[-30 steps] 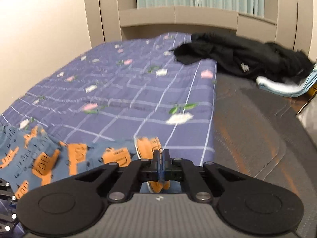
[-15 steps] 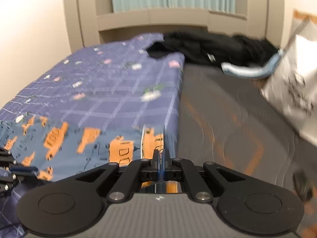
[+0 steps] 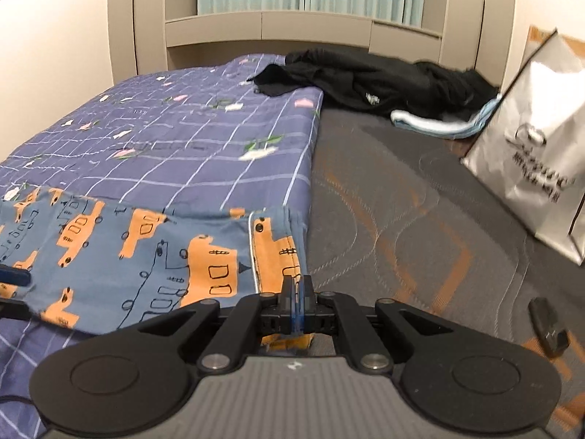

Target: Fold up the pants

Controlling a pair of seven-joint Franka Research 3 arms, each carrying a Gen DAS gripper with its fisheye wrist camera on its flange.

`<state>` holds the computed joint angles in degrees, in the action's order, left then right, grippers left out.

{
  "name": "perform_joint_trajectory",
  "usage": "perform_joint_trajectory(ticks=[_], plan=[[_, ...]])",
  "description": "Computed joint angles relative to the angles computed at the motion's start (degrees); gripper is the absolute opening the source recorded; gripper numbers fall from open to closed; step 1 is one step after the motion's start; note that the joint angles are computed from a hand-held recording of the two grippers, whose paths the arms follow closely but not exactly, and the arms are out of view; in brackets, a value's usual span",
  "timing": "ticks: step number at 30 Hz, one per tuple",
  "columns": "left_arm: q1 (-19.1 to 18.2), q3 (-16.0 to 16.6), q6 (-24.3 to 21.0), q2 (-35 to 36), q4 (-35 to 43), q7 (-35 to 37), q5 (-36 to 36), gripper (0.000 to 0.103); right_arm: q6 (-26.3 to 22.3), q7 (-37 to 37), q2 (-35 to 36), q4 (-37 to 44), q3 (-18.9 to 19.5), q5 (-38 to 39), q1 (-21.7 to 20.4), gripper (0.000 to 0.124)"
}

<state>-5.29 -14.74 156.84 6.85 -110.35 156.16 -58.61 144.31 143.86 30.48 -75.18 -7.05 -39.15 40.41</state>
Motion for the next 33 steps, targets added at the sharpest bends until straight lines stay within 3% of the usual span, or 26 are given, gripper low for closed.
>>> perform_joint_trajectory(ticks=[4, 8, 11, 13, 16, 18, 20, 23, 24, 26, 33], plan=[[0.2, 0.3, 1.8, -1.0, -0.8, -0.1, -2.1, 0.066, -2.6, -2.5, 1.7, 2.1, 0.4, 0.7, 0.1, 0.002], [0.0, 1.0, 5.8, -0.9, -1.1, -2.3, -0.8, 0.082, -1.2, -0.4, 1.6, 0.5, -0.2, 1.0, 0.3, 0.005], [0.2, 1.2, 9.3, 0.1, -1.1, -6.3, 2.4, 0.09, 0.7, 3.0, 0.5, -1.5, -1.0, 0.2, 0.6, 0.031], [0.9, 0.9, 11.6, 0.9, -0.9, -8.6, 4.3, 0.095, 2.1, 5.9, -0.7, -3.2, -1.5, -0.7, 0.8, 0.057], [1.6, 1.1, 15.9, 3.1, -0.2, -13.8, 10.1, 0.099, 3.8, 8.8, -2.5, -5.8, -1.2, -1.6, 0.5, 0.077], [1.1, 3.2, 17.0, 4.8, 0.8, -20.5, 17.0, 0.099, 5.2, 10.8, -3.7, -7.8, -0.9, -2.2, 0.4, 0.088], [-0.3, 6.6, 16.9, 6.8, 2.3, -28.1, 24.0, 0.099, 6.9, 13.0, -4.8, -9.9, -0.4, -2.5, 0.1, 0.091], [-6.8, 17.1, 14.7, 9.3, 4.3, -46.7, 40.5, 0.099, 9.4, 15.4, -5.8, -12.3, 0.7, -0.8, -0.9, 0.096], [-6.9, 17.7, 14.5, 9.7, 4.6, -48.4, 41.6, 0.1, 10.9, 16.1, -6.1, -13.3, 1.0, 0.2, -1.4, 0.096], [-4.2, 15.3, 14.6, 9.7, 4.5, -48.3, 40.9, 0.101, 13.5, 15.9, -6.4, -14.8, 2.0, 2.9, -2.4, 0.096], [-3.7, 15.1, 16.5, 9.0, 2.5, -58.0, 49.6, 0.102, 19.0, 8.9, -5.5, -15.9, 4.6, 14.1, -4.9, 0.094]])
